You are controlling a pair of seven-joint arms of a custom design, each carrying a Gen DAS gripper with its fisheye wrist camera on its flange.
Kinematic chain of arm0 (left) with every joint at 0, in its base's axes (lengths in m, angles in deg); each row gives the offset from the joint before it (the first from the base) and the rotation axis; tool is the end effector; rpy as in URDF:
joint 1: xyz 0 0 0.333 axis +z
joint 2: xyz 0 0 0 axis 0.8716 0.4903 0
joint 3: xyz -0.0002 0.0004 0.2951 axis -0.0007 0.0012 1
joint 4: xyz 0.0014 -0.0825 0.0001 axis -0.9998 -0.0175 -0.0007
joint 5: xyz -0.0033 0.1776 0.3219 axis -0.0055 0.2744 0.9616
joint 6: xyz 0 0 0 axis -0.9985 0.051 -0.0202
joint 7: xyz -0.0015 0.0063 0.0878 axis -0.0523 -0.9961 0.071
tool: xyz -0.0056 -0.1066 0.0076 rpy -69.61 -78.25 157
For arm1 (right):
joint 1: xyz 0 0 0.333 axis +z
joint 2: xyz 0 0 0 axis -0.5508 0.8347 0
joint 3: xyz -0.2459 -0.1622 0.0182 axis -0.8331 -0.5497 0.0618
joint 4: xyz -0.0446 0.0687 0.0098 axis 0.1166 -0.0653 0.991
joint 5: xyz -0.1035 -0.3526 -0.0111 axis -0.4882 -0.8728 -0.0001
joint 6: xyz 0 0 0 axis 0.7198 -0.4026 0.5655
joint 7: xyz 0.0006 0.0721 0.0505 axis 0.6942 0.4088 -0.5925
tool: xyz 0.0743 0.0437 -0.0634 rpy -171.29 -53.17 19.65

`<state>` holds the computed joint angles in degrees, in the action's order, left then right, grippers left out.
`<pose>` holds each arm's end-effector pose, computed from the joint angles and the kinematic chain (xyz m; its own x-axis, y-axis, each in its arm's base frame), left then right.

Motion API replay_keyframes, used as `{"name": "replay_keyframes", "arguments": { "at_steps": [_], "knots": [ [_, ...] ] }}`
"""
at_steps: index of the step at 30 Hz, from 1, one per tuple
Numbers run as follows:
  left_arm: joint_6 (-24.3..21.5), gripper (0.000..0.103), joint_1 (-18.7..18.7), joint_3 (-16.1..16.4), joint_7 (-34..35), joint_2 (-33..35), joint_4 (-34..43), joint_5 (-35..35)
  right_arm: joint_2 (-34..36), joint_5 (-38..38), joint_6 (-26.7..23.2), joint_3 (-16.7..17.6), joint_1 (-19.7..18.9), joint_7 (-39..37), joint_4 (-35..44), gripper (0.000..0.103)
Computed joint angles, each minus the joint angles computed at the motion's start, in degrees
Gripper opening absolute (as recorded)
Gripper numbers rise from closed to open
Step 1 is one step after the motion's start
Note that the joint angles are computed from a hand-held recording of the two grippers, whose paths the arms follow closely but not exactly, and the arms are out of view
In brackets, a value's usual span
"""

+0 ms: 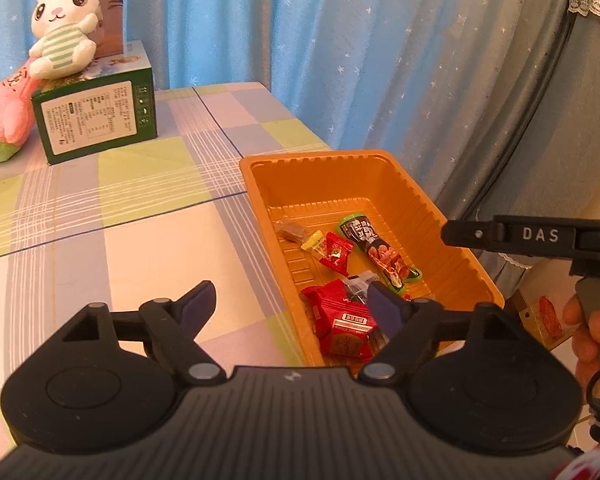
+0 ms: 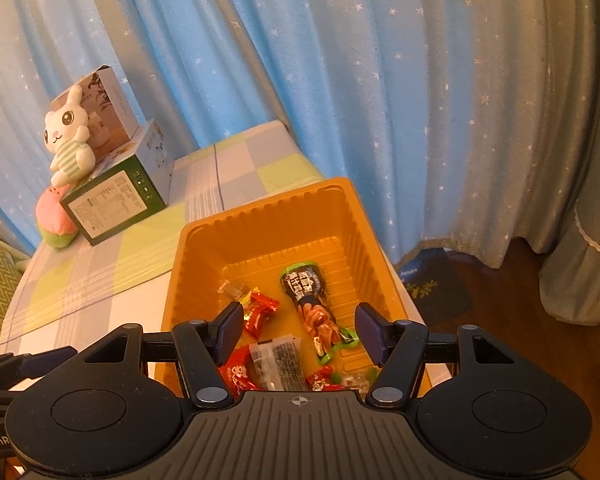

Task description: Organize snacks

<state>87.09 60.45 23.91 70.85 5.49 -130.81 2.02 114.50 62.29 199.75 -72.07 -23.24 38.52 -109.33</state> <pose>0.5969 -0.0450 0.4955 0.0528 -0.9870 0.1515 -0.7093 -0.1439 -0.6900 0.6774 0.2224 0.4985 0.2509 -0.9147 -0.3168 -0.7570 0.0186 -0.6532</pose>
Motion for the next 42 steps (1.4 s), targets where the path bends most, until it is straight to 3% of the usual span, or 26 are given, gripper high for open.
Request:
{"name": "replay_keyframes", "arguments": {
  "at_steps": [3, 7, 10, 12, 18, 26, 31, 38, 42],
  "knots": [
    [0.3, 0.088, 0.03, 0.07, -0.65, -1.11, -1.01, 0.0, -1.54, 0.38, 0.52, 0.08, -0.22, -0.05, -1.83, 0.064],
    [0.87, 0.098, -0.02, 0.4, -4.14, -2.67, -2.48, 3.86, -4.08, 1.02, 1.15, 0.16, -0.38, -0.75, -4.76, 0.076],
    [0.67, 0.102, 0.2, 0.52, -8.27, -3.93, -3.47, 8.38, -5.97, 0.88, 1.16, -0.18, -0.02, -1.09, -6.79, 0.079],
    [0.93, 0.102, 0.56, 0.41, -11.64, -5.04, -4.49, 12.73, -7.31, 0.72, 1.05, -0.53, 0.28, -1.06, -8.24, 0.08],
    [-0.64, 0.102, 2.54, -1.19, -14.89, -9.04, -7.31, 14.89, -11.66, 0.3, 0.32, -1.78, 1.27, 0.01, -12.75, 0.088],
    [-2.81, 0.102, 5.59, -4.17, -18.87, -16.29, -12.54, 16.21, -19.04, 0.31, 0.72, -3.06, 2.91, -0.49, -20.88, 0.089],
    [-3.13, 0.102, 6.46, -5.36, -19.48, -20.94, -16.12, 13.22, -23.56, 0.1, 1.63, -4.08, 4.5, 0.16, -25.71, 0.089],
    [-4.46, 0.102, 10.63, -9.46, -23.63, -27.52, -20.29, 15.62, -29.48, -2.13, 4.29, -5.39, 6.98, 2.68, -31.82, 0.089],
    [-5.72, 0.102, 11.28, -9.77, -24.03, -31.73, -23.05, 15.21, -32.38, -1.98, 4.04, -6.11, 8.47, 1.36, -33.88, 0.089]
  ]
}}
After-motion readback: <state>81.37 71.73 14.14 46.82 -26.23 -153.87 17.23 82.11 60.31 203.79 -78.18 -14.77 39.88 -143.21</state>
